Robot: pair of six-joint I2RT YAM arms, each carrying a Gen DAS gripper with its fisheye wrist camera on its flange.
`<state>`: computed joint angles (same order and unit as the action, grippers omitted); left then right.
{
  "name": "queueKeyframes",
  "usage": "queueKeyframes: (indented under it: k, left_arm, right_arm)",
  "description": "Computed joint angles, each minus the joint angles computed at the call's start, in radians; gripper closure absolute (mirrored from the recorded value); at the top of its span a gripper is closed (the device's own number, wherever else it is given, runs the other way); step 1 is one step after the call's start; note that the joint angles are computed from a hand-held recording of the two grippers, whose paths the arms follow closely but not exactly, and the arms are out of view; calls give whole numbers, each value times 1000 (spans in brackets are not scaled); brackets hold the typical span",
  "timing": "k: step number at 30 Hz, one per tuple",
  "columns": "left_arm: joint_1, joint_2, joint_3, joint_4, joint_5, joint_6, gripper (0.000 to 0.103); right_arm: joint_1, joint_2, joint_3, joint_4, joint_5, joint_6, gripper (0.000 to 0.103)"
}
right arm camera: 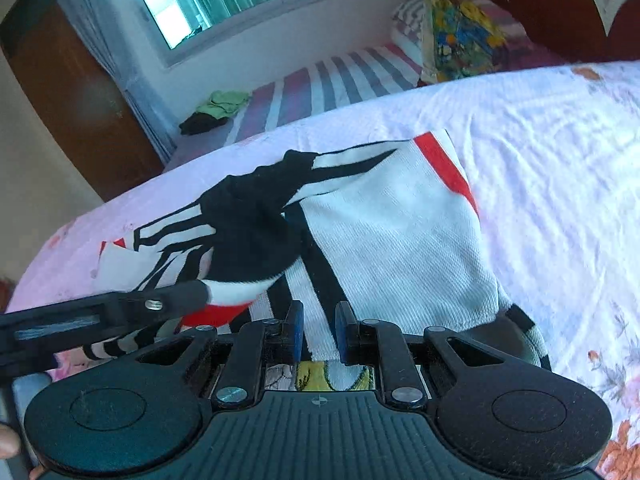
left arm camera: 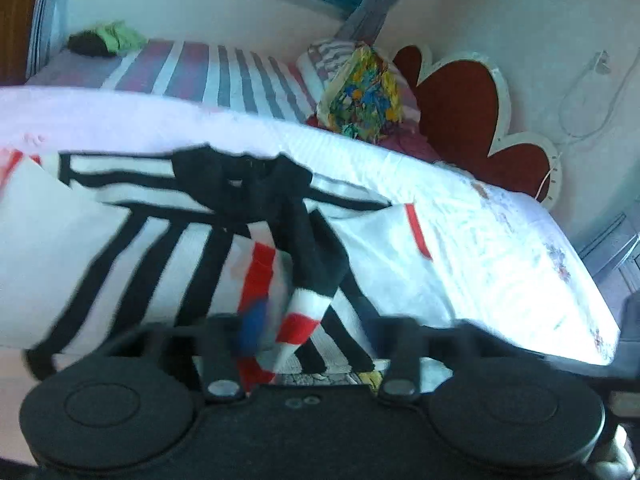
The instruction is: Fold small clothes
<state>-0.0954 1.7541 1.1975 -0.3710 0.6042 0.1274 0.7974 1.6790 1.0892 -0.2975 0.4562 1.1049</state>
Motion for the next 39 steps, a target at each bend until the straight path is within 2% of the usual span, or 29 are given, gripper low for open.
queueKeyframes:
  k: [3,4,5,6,7,10,13,14,15,16,17,18,19,20,21,22,24,26,29,34,37,39]
  left_arm:
    - [94,-94,-38,15,48,7,32]
    - [99,-117,-40,22,26,-9,29]
    - [127,-128,-47,39,-4,-3,28]
    - [154,-133,-57,58,-43,17,28]
    - [171,-131,-73,82,-82,34,28]
    - [220,-54,-31,77,-193,45,32]
    - [271,14,-7,58,-218,24,38]
    - [278,36,-4,57,-215,20,39]
    - [284,48,-1,54,-213,20,40]
    - [289,60,-4,65,-213,27,40]
    - [286,69,-6,76,-214,31,40]
    - [283,68,-14,83,-217,34,40]
    - [279,73,-11,84,-222,34,40]
    - [278,78,-12,86,-223,33,40]
    - [276,76,-18,90,-223,28,40]
    - [279,78,-12,83,-219,25,39]
    - [287,82,-4,71,-203,25,39]
    - [289,75,-18,81,-186,26,37]
    - [276,73,-32,95,-196,38,36]
    - [269,71,-42,106,-215,37,37]
    - [281,80,-17,77,-198,28,37]
    - [286,82,-6,68,-201,24,37]
  right_arm:
    - [4,-25,-18,45,-27,17,86]
    - [1,-31,-23,59,-41,12,86]
    - [-2,-26,-15,66,-55,7,62]
    - [3,-18,-1,64,-54,11,12]
    - [14,-15,7,68,-31,15,0]
    - [24,49,95,62,6,-40,1]
    - [17,168,261,-22,-1,-72,1]
    - [18,216,325,-61,9,-79,4]
    - [21,258,373,-92,24,-84,16]
    - [17,303,437,-145,26,-84,23]
    - [9,344,494,-192,20,-69,38]
    - [2,368,531,-221,12,-53,42]
    - [-5,384,551,-246,2,-40,42]
    - [-12,387,552,-251,-2,-34,50]
    - [-15,371,529,-240,3,-30,83]
    - [-20,347,493,-219,1,-31,97]
    - [-13,247,371,-155,44,-16,100]
    - [-2,171,290,-140,119,-28,100]
    - [-22,149,228,-161,84,-29,100]
    - [-30,113,118,-187,81,100,100]
    - [-71,1,-46,1,-22,143,100]
    - [-88,-29,-85,54,-52,132,100]
